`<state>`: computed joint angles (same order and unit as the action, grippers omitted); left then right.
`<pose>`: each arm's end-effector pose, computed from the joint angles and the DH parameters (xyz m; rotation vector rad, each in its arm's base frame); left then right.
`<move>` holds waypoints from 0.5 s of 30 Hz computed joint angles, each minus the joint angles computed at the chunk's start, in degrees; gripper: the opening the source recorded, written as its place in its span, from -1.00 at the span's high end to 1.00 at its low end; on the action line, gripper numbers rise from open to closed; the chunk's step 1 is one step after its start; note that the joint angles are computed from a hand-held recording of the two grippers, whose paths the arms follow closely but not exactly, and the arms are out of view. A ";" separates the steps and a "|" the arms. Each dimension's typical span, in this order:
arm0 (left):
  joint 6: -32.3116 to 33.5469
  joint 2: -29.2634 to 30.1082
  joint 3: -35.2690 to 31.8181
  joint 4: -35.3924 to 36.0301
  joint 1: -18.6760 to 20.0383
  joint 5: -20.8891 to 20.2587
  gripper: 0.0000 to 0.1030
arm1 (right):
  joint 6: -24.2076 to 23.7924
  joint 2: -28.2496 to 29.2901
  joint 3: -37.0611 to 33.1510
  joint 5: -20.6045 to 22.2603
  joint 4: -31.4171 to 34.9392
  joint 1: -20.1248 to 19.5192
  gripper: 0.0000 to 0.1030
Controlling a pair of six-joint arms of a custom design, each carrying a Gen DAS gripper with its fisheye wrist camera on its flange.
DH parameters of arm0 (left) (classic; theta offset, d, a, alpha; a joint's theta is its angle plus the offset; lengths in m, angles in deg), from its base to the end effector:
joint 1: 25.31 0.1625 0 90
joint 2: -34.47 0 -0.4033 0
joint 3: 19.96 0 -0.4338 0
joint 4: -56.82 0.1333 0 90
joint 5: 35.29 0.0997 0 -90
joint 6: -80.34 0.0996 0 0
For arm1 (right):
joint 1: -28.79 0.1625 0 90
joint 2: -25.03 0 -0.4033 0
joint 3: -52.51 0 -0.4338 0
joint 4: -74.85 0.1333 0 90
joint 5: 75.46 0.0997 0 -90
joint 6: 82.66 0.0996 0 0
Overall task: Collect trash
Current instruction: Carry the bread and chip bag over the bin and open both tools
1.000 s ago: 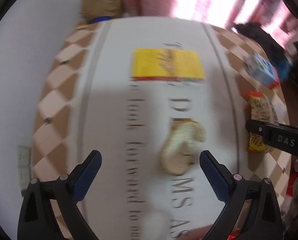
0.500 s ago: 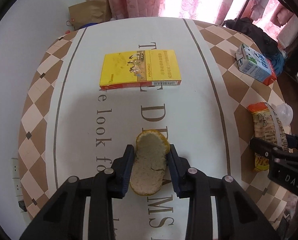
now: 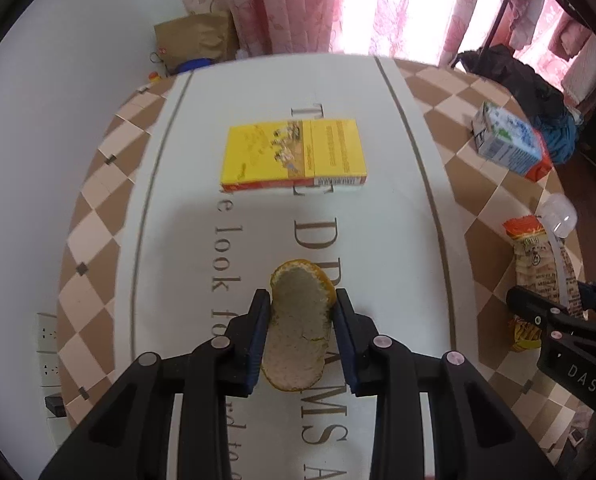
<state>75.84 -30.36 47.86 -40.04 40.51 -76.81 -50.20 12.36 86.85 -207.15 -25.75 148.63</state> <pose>-0.1006 -0.7316 0.4457 0.3611 2.2882 -0.3341 0.4961 -0.7301 -0.0014 0.0338 -2.4112 0.2748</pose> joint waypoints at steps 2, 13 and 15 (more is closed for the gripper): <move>0.14 -1.03 0.93 -1.32 -0.71 0.37 0.46 | -0.57 -1.51 2.46 0.00 -2.25 0.14 -0.01; -0.14 -6.76 2.06 -4.03 -6.90 -1.13 0.46 | -4.65 -10.05 12.94 -0.16 -14.86 3.67 0.00; -0.17 -7.53 2.06 -4.45 -8.78 -1.37 0.46 | -5.67 -12.57 15.56 -0.28 -18.01 4.65 0.00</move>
<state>75.67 -37.88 49.92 -44.50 31.73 -78.18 -55.87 -0.21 102.41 -207.44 -43.76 153.28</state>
